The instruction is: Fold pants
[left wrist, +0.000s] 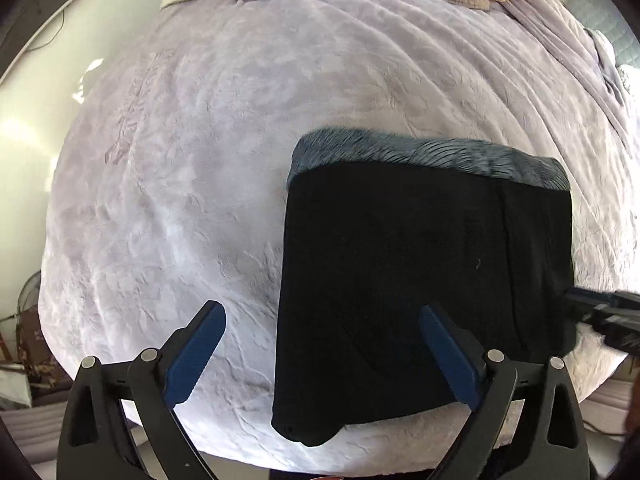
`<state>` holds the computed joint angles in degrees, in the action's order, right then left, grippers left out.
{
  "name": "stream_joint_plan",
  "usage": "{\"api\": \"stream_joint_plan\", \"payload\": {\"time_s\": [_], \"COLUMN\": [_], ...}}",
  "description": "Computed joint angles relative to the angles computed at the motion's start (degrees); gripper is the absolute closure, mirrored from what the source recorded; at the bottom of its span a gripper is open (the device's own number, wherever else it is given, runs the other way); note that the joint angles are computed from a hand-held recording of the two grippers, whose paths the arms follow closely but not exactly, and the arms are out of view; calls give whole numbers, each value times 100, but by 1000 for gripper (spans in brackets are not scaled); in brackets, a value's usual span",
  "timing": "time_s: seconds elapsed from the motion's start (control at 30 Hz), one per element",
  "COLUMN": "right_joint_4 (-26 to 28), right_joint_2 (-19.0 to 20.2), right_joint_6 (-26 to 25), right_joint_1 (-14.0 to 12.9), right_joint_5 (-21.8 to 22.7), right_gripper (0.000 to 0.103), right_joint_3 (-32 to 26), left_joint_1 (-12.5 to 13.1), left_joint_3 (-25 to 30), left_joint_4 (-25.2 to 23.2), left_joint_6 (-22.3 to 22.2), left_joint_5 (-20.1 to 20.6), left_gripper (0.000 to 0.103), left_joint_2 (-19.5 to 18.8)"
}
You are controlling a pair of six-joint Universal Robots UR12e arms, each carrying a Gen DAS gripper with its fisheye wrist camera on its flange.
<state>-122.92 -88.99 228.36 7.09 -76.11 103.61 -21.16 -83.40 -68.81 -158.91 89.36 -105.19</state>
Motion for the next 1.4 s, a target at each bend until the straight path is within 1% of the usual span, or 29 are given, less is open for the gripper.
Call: {"api": "stream_joint_plan", "payload": {"time_s": [0.07, 0.1, 0.13, 0.17, 0.2, 0.23, 0.27, 0.33, 0.37, 0.47, 0.53, 0.7, 0.8, 0.9, 0.93, 1.07, 1.2, 1.4], "right_joint_4": [343, 367, 350, 373, 553, 727, 833, 876, 903, 916, 947, 1042, 1124, 1214, 1275, 1329, 1445, 1688], "right_joint_2": [100, 129, 122, 103, 118, 136, 135, 100, 83, 34, 66, 140, 202, 209, 199, 215, 233, 286], "right_joint_6": [12, 97, 147, 160, 116, 78, 67, 107, 146, 184, 162, 160, 137, 129, 158, 288, 374, 361], "right_joint_1": [80, 99, 98, 91, 104, 119, 128, 116, 116, 115, 136, 259, 319, 367, 397, 457, 486, 529], "right_joint_5": [-156, -168, -153, -156, -248, -344, -411, -468, -529, -675, -794, -1014, -1120, -1241, -1300, -1482, -1523, -1629], "right_gripper": [65, 65, 63, 56, 51, 44, 42, 40, 36, 28, 25, 23, 19, 8, 0, 0, 0, 0], "right_joint_3": [-83, -117, -125, -141, -234, -318, -375, -428, -469, -542, -656, -827, -932, -991, -1018, -1061, -1105, -1249], "left_joint_1": [-17, -15, -11, -15, -19, -22, -31, -54, -65, -83, -92, -133, -118, -114, -112, -104, -118, -114], "left_joint_3": [40, 52, 52, 54, 53, 46, 43, 53, 60, 50, 48, 74, 119, 166, 186, 248, 231, 204], "left_joint_4": [-103, -122, -152, -167, -158, -131, -100, -71, -61, 27, 66, 82, 39, -19, -57, -218, -175, -123], "left_joint_6": [-83, -113, -140, -169, -191, -204, -210, -196, -177, -81, -7, 67, 57, 9, -10, -101, -94, -136], "left_joint_5": [70, 73, 84, 120, 148, 170, 203, 250, 256, 187, 110, 68, -48, -61, -69, -118, -66, -87], "left_gripper": [5, 5, 1, 1, 1, 1, 1, 1, 1, 1, 1, 1, 1, 1, 1, 1, 1, 1], "left_joint_2": [-17, -16, 11, 26, 36, 47, 58, 63, 67, 97, 128, 173, 177, 159, 151, 131, 139, 161]}}
